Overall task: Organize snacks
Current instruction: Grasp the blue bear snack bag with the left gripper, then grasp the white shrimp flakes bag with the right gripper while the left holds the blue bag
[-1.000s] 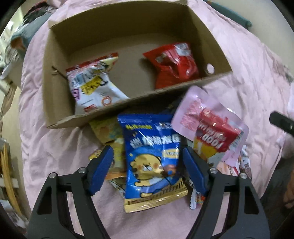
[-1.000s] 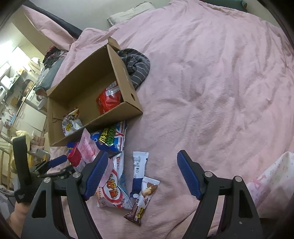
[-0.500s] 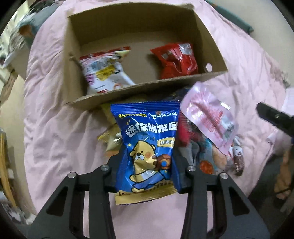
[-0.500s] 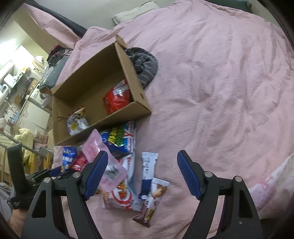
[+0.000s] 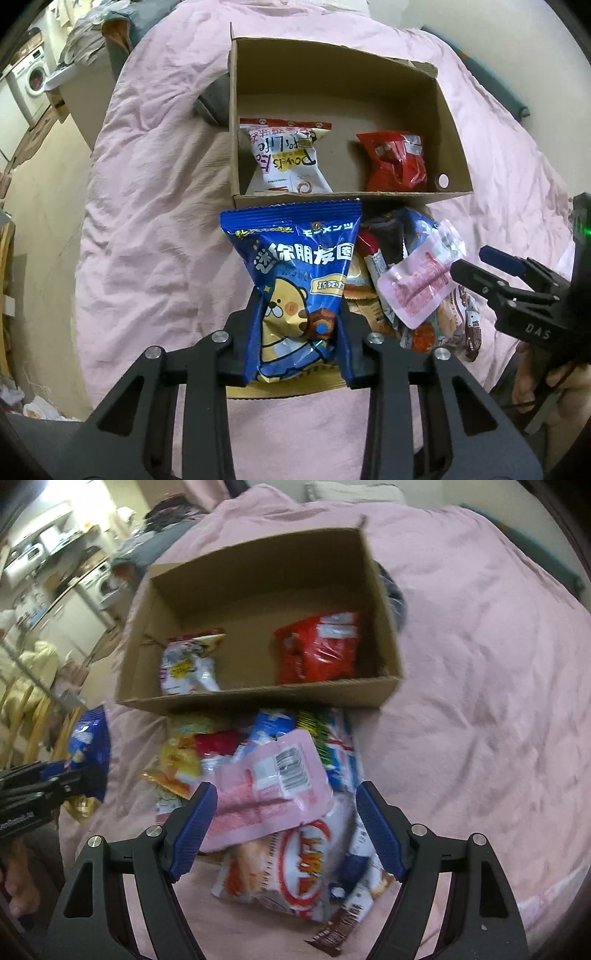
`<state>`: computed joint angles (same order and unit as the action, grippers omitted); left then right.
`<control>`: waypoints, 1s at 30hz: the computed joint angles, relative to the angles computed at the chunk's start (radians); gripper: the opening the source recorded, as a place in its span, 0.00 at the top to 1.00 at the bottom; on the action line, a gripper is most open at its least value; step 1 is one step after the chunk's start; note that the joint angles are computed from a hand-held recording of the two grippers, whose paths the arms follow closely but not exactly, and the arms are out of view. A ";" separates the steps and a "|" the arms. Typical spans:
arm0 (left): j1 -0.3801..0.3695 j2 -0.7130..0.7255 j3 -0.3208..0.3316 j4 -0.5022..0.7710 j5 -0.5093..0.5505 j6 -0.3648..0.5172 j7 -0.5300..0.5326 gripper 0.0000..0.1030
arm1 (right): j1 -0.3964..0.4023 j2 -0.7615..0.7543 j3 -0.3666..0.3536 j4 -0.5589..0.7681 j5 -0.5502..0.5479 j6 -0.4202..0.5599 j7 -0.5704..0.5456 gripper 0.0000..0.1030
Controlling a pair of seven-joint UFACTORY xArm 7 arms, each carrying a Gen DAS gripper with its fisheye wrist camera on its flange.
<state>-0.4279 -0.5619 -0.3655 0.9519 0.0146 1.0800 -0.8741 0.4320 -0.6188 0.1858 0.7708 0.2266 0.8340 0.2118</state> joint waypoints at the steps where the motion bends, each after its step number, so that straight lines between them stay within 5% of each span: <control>1: 0.002 0.000 -0.003 0.001 0.007 0.002 -0.001 0.71 | 0.010 0.011 -0.004 0.013 0.000 0.003 -0.023 0.18; 5: 0.002 0.010 -0.010 0.007 0.017 -0.009 -0.004 0.72 | 0.037 0.066 -0.013 0.066 -0.026 0.039 -0.157 0.07; 13: 0.010 0.028 -0.014 0.016 0.042 -0.009 -0.027 0.72 | 0.029 0.199 0.048 0.131 -0.111 0.095 -0.263 0.07; 16: 0.017 0.020 -0.010 0.005 0.046 -0.002 -0.049 0.72 | 0.034 0.202 0.045 0.119 -0.097 0.063 -0.260 0.25; 21: 0.021 0.012 0.001 -0.011 0.031 -0.015 -0.076 0.72 | 0.028 0.177 0.003 0.095 -0.032 0.065 -0.247 0.70; 27: 0.020 0.019 -0.004 -0.004 0.041 -0.020 -0.079 0.72 | 0.025 0.128 -0.031 0.064 0.058 0.074 -0.277 0.97; 30: 0.018 0.017 -0.002 -0.006 0.041 -0.020 -0.078 0.72 | 0.031 0.134 -0.035 0.082 0.088 0.083 -0.292 1.00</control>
<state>-0.4101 -0.5446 -0.3678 0.9456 0.0558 1.0602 -0.9526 0.4629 -0.4852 0.1504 0.8525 0.3145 0.9170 -0.0805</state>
